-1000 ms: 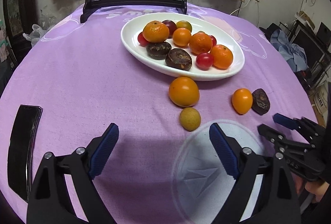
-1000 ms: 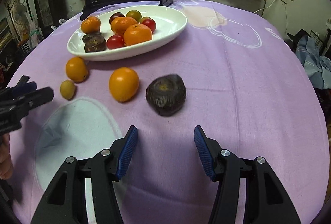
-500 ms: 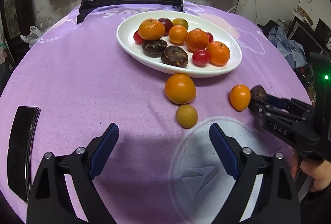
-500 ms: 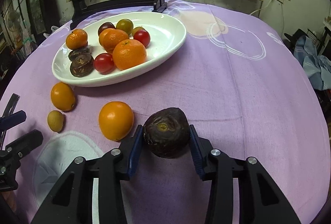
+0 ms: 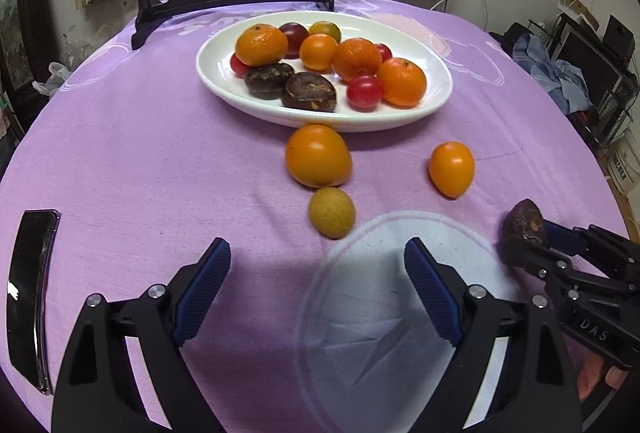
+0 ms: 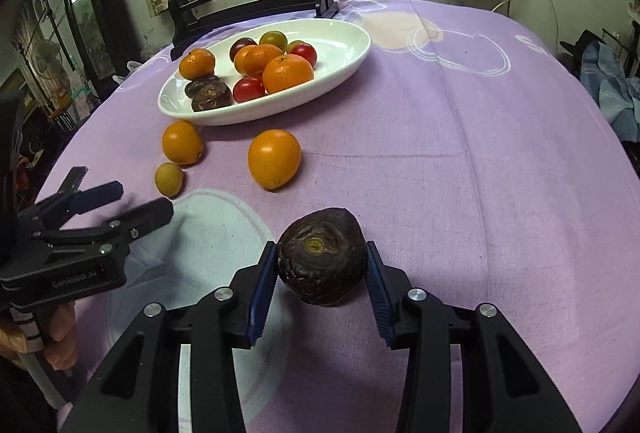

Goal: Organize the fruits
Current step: 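Grasp the small yellow plum with the left tool while the right tool holds the dark fruit, then lower both fruits onto the white plate and open both tools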

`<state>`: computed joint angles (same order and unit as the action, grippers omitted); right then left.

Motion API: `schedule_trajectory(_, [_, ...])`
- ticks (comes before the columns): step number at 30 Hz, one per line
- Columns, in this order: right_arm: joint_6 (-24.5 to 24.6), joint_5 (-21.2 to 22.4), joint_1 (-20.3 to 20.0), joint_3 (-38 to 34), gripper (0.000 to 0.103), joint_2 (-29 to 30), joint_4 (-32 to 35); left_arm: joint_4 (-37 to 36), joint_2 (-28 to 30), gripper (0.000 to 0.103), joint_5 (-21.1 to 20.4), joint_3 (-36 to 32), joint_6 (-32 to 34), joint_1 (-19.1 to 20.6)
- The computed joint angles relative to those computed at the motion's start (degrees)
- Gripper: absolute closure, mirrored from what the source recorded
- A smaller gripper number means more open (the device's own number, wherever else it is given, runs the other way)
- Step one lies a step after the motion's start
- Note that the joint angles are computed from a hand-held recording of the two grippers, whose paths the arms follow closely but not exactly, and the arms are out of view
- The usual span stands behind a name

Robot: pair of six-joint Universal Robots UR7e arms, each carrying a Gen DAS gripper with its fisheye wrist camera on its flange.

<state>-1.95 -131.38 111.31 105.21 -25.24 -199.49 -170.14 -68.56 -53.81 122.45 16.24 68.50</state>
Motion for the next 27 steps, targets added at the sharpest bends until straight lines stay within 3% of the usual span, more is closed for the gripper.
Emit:
schedule_trajectory(6, [-1.0,1.3,0.0,0.6,0.059,-0.3,-1.1,-0.1,1.5,0.030,1.1,-1.0,-0.9,0.6])
schedule_trajectory(14, [-2.4,1.7,0.4,1.3,0.059,-0.7,-2.7,-4.0,4.5,0.036,5.8,-1.9,-0.5,-0.2])
schedule_trajectory(16, [-3.1,1.7,0.6,1.3,0.059,-0.7,-3.1,-4.3,4.7,0.047,5.4,-2.0,0.0,-0.5])
schedule_trajectory(19, [-3.2,2.8,0.7,1.7,0.059,-1.1,-3.1,-3.5,4.2,0.078,3.9,-1.5,0.3,-0.9])
schedule_trajectory(27, [-5.9,3.1,1.9,2.4,0.059,-1.0,-6.8,1.1,0.8,0.078,1.1,0.7,-2.9,-2.1])
